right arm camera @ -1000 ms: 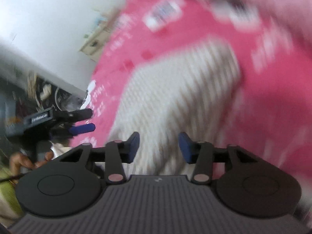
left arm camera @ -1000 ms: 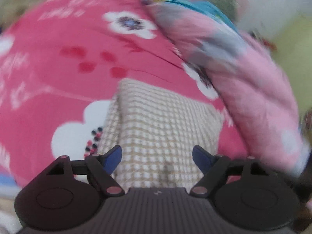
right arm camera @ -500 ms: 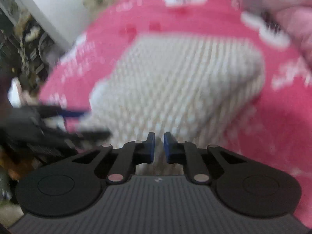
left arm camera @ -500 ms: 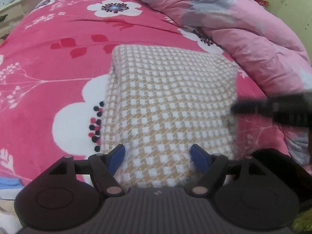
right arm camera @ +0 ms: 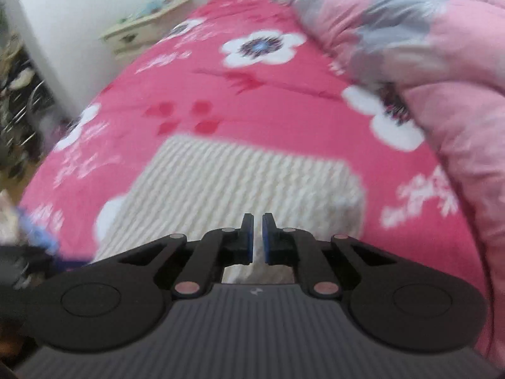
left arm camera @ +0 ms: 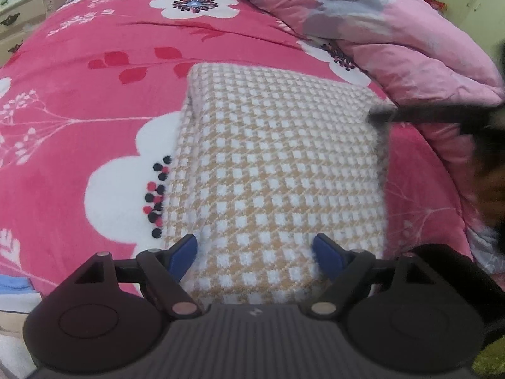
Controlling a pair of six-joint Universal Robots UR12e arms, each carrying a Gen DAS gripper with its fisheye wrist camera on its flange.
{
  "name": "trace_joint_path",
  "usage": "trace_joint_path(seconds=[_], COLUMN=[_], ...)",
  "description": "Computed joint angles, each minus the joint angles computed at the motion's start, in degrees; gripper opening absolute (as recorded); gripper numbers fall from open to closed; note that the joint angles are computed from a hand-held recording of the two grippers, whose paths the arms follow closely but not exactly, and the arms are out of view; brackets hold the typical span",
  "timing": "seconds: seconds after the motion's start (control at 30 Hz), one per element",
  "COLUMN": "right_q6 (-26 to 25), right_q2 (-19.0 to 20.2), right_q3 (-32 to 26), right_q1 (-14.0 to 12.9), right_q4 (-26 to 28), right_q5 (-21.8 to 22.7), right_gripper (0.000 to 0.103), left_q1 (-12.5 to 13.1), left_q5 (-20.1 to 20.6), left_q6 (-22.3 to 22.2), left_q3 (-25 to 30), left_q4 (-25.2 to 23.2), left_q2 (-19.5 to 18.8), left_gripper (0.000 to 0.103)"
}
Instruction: Fold clothes
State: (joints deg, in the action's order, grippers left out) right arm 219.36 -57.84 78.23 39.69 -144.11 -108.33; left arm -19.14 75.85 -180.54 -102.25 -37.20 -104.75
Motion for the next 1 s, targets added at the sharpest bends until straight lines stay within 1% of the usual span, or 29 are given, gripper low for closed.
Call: trace_joint_path(seconds=[0.03,0.07,0.1,0.13,0.17,0.23,0.33,0.37,0.47,0.53,0.57,0.6,0.7,0.8,0.87,0.9,0.93,1.0], right_q6=[1.7,3.5,5.3,5.1,5.0,5.3,5.1,5.9,8.8,7.5,6.6,4.8,-0.8,-7.5,-8.8,-8.1,-7.5,-7.4], right_q2=[0.4,0.2,-0.1,-0.8,-1.4,-2.5,-2.7,-2.1,-0.8,-0.7,-0.7,-0.5,1.9,7.2,11.8,13.7,14.8,16.2], right_q3=[0.9,2.7,4.7,5.5,5.0,5.2,4.9,4.4,4.6,1.9,0.3,-1.0,-5.3,-12.3,-17.4,-19.5,-20.6,-23.0], right_q1=[-0.7,-1.2,-1.7,-1.9,-2.1,-2.4,-2.4,-2.7,-4.5,-3.9,-3.6,-3.1,-2.7,-2.3,-2.4,-2.3,-2.1,-1.5], right_q4=[1.1,-0.2,-2.5,-2.6,-0.8,-2.5,-5.4,-4.8,-1.1,2.4,4.1,3.5,-3.0,-3.3,0.4,3.7,5.4,8.9], right_q5=[1.5,3.5,5.5,6.4,7.1,7.3,2.5,1.7,6.2,3.8,2.3,1.1,5.4,10.0,13.6,14.5,14.1,12.2], right_gripper=[0.001,0.001,0.001,0.001,0.001,0.003,0.003,0.003,0.005,0.006,0.006,0.006,0.006,0.006,0.006,0.005,0.003,0.002], left_q1=[0.1,0.0,0.1,0.3,0.6,1.4,2.2,2.3,2.4,2.6,2.8,3.0,2.6,2.3,2.4,2.6,3.0,3.9], left_q5=[-0.5,-0.6,-0.6,-0.9,-1.5,-3.6,-5.8,-6.2,-6.8,-7.3,-7.8,-8.1,-7.2,-6.3,-6.2,-6.4,-7.4,-9.9], left_q6=[-0.2,-0.3,-0.6,-1.1,-2.2,-5.6,-9.7,-10.0,-9.5,-9.6,-10.6,-11.6,-12.1,-12.8,-13.0,-13.9,-14.5,-15.4], left_q3=[0.0,0.0,-0.1,-0.4,-0.7,-1.7,-3.3,-3.6,-4.6,-5.1,-5.3,-5.4,-6.1,-7.3,-7.7,-8.0,-8.1,-8.6], left_q4=[0.0,-0.1,0.1,0.4,0.8,1.8,4.0,4.9,7.4,8.7,9.0,9.1,11.1,14.8,16.3,17.2,17.5,18.1], left_q2=[-0.1,-0.1,-0.2,-0.2,-0.2,0.0,0.2,0.2,0.2,0.2,0.2,0.2,0.5,0.6,0.5,0.4,0.3,0.2], left_gripper=[0.083,0.085,0.086,0.086,0.087,0.087,0.087,0.087,0.088,0.088,0.088,0.088,0.088,0.088,0.088,0.087,0.087,0.087])
